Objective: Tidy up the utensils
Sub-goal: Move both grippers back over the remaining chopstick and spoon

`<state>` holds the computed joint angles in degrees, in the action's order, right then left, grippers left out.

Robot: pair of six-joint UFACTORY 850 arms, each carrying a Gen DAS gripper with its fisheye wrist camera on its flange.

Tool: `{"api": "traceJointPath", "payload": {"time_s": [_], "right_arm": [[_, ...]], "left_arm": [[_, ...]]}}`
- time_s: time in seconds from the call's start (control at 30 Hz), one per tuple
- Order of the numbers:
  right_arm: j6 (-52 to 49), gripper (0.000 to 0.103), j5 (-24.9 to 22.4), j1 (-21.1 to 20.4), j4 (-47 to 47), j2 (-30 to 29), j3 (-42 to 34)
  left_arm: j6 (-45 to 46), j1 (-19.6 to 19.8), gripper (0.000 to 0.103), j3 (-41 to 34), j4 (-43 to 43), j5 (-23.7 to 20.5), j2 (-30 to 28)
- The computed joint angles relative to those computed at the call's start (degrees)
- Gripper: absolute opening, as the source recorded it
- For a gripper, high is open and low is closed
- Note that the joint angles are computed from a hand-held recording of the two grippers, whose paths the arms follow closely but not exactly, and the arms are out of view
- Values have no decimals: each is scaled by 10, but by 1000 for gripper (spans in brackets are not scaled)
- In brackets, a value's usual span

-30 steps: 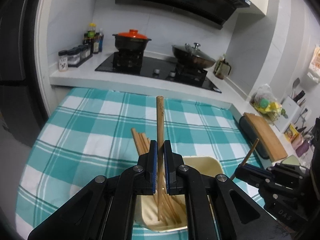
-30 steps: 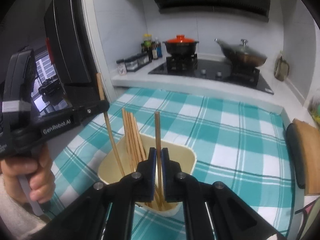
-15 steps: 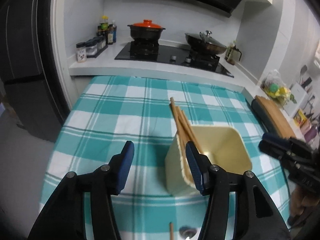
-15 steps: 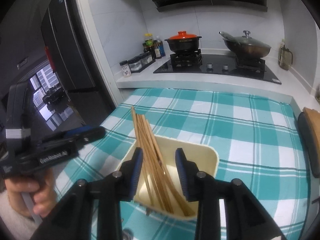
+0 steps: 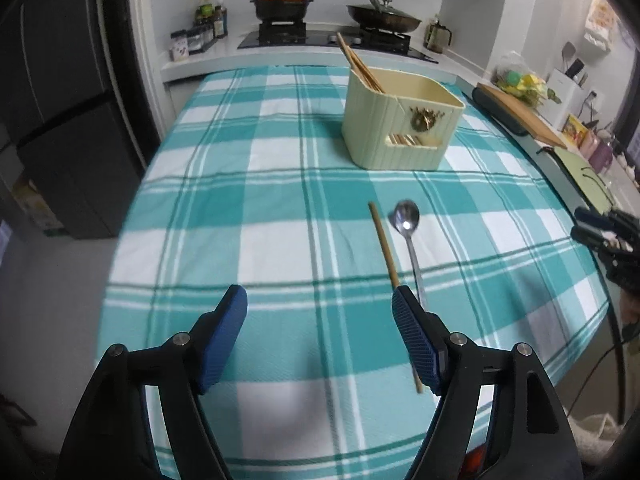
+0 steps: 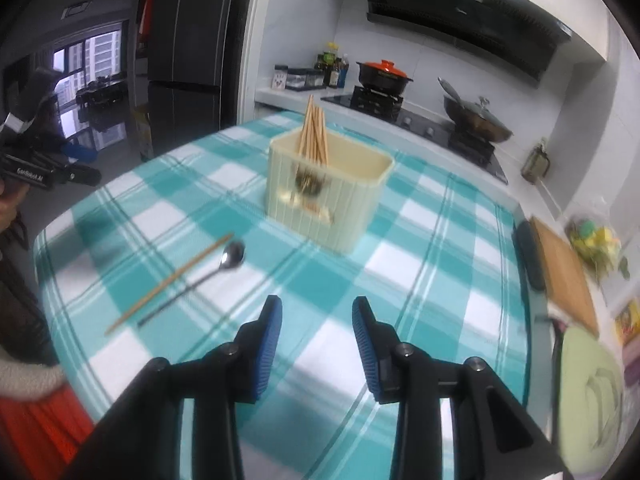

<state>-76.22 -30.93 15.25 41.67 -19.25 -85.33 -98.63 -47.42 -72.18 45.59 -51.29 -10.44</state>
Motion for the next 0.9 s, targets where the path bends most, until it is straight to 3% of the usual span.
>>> {"api": "traceJointPath", "payload": {"time_s": [0.1, 0.17, 0.23, 0.4, 0.6, 0.73, 0.9], "right_arm": [[-1, 37, -4, -19, 68, 28, 72], [9, 37, -5, -27, 114, 36, 109], [36, 37, 24, -23, 120, 45, 141], [28, 37, 35, -17, 136, 62, 177], [59, 37, 29, -14, 141, 52, 170], [117, 37, 27, -1, 103, 40, 161], [167, 37, 19, 17, 58, 33, 159]], "left_arm": [[-121, -21, 77, 19, 45, 33, -22], [-139, -25, 77, 6, 32, 37, -45], [-142, -27, 77, 1, 32, 52, -53], [-95, -44, 77, -35, 28, -33, -80], [-137, -44, 78, -15, 25, -31, -68], [-136, -47, 78, -11, 12, -54, -71], [-162, -48, 78, 7, 16, -46, -59]]}}
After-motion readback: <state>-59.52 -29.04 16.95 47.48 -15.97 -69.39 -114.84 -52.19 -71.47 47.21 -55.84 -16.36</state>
